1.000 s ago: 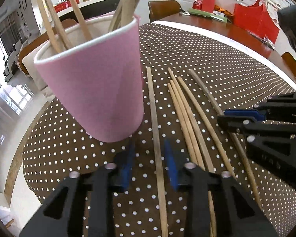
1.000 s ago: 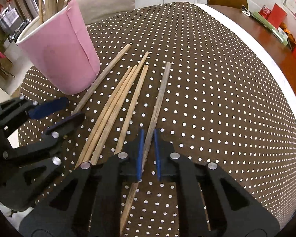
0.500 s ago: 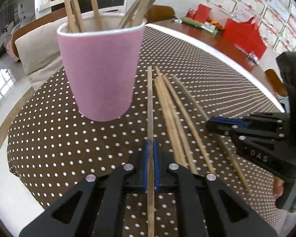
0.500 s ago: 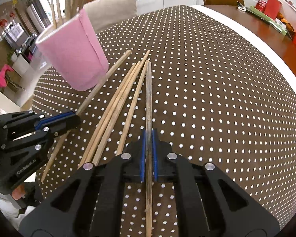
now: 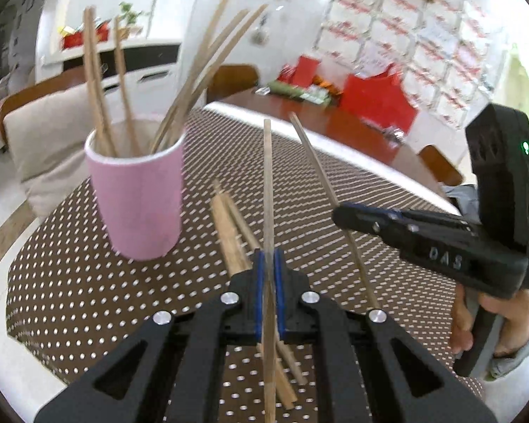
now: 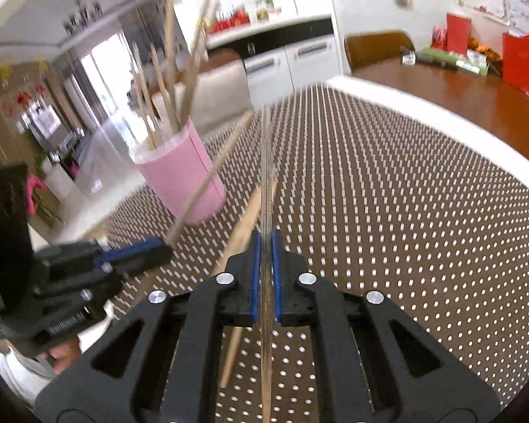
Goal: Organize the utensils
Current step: 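Raise both held chopsticks upright above the pink cup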
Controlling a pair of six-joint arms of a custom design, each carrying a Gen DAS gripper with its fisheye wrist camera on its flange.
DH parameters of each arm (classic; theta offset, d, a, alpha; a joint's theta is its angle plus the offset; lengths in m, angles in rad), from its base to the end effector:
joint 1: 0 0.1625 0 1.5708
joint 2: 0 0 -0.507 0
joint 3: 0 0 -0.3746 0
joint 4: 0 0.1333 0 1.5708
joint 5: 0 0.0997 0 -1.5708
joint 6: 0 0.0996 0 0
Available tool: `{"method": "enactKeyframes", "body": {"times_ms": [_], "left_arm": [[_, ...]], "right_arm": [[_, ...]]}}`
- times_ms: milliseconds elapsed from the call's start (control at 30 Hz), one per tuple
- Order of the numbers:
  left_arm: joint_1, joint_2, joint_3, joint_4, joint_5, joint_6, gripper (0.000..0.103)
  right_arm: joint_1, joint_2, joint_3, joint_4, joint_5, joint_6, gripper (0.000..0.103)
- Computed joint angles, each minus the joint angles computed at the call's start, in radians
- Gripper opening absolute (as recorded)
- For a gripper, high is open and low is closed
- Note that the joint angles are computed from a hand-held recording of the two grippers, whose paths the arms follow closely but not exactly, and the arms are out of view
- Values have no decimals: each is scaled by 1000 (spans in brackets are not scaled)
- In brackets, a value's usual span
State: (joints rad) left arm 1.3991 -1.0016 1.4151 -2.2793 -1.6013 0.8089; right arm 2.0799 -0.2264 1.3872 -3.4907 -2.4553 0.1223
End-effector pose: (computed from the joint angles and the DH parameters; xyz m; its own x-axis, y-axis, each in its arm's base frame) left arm 0.0018 -0.7520 0.3728 -0.5605 0.8060 -0.1902 0.8243 0.5209 -0.2218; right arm 0.4191 -0.6355 -0.0444 -0.8499 0.2322 0.4731 -0.2518 0.6097 -0.7516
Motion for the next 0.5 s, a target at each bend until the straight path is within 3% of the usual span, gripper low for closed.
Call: {"method": "enactKeyframes", "body": {"times_ms": [200,333,500], "left_arm": [[17,-45,35,-56,-154,62,6],[39,-61,42,-160,-267,53,6],[54,-40,-16,-219,-322,-3,6]], "right_arm": [[45,44,-67,-258,-1,-199,6],[71,83,-158,-318,19,-300,6],[74,122,-261,-305,76,-355,6]]}}
